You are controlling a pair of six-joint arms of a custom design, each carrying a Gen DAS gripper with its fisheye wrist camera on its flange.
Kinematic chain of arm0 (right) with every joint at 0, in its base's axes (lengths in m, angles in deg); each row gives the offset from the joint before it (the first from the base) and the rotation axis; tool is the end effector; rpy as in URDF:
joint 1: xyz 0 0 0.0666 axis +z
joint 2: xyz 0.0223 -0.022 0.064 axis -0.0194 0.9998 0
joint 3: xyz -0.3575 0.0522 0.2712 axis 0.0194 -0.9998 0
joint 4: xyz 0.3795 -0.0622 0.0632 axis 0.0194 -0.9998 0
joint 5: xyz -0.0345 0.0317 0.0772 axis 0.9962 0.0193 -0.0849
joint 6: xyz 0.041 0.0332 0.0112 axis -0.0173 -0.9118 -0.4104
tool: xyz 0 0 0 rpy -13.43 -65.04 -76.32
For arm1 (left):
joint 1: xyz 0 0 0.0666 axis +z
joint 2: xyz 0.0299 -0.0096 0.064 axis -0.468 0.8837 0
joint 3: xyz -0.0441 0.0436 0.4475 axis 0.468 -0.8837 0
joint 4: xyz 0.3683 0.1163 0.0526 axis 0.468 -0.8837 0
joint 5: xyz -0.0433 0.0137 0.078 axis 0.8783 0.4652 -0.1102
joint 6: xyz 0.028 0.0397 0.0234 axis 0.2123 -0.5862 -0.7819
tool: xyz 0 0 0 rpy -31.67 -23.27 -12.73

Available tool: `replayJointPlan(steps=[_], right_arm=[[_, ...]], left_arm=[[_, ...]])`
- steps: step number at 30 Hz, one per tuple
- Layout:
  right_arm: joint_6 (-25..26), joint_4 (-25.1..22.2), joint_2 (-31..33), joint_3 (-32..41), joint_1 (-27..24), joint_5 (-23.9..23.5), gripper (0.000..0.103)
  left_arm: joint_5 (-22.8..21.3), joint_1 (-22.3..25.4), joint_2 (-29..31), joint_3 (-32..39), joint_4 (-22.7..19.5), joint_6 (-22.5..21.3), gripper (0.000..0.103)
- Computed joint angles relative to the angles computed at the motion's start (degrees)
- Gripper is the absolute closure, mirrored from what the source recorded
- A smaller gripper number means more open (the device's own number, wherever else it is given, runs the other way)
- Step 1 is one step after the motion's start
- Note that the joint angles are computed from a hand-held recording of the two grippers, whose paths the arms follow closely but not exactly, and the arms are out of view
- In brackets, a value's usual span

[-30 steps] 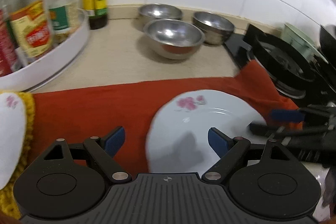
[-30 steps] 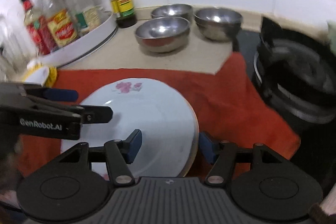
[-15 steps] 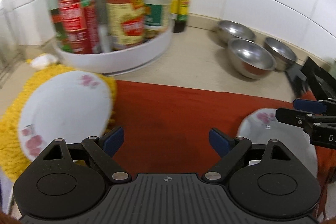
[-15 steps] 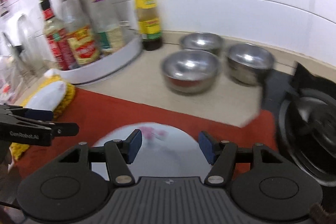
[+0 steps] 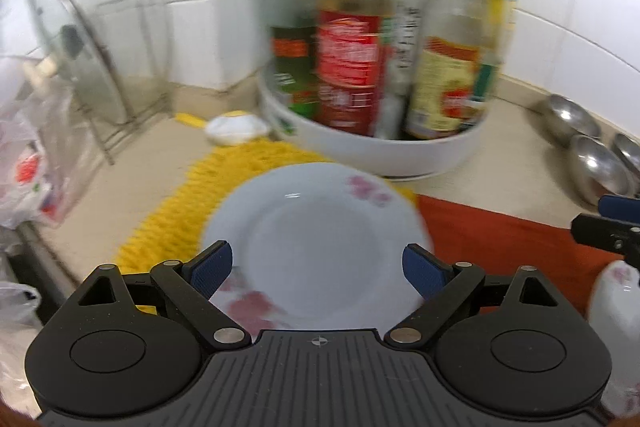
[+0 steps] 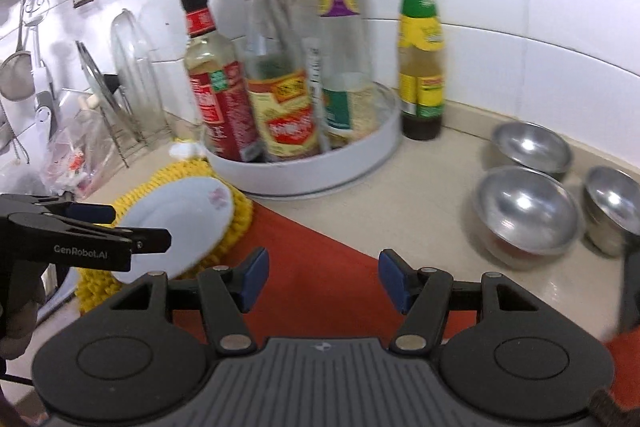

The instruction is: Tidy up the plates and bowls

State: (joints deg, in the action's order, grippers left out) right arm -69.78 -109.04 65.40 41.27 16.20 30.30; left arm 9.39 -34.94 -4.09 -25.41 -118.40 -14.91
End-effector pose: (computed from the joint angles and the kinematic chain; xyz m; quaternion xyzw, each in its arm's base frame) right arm 0.5285 0.1858 0.3938 -0.3833 0.8101 0.2774 0.3462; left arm 0.4021 -0.0329 0.3991 -0.2911 0.8826 0.1213 0.3487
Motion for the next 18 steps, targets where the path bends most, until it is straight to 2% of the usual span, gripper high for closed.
replayJointPlan(steps=[9,14,18], right_arm=[[-3.1,-2.1,3.4,3.6,6.8,2.6,0.046],[-5.4,-4.6,5.3,4.9,9.4,4.0,0.046],[-7.6,-5.8,6.6,5.3,10.9,5.0,0.046]], left_arm=[[5.6,7.2,-0.4,-3.2,3.5,-5.3,0.008],[11.5,10.9,0.4,-4.6,6.3,-8.4,0.009],[14.8,13.1,1.2,-5.2,7.5,-10.9,0.017]])
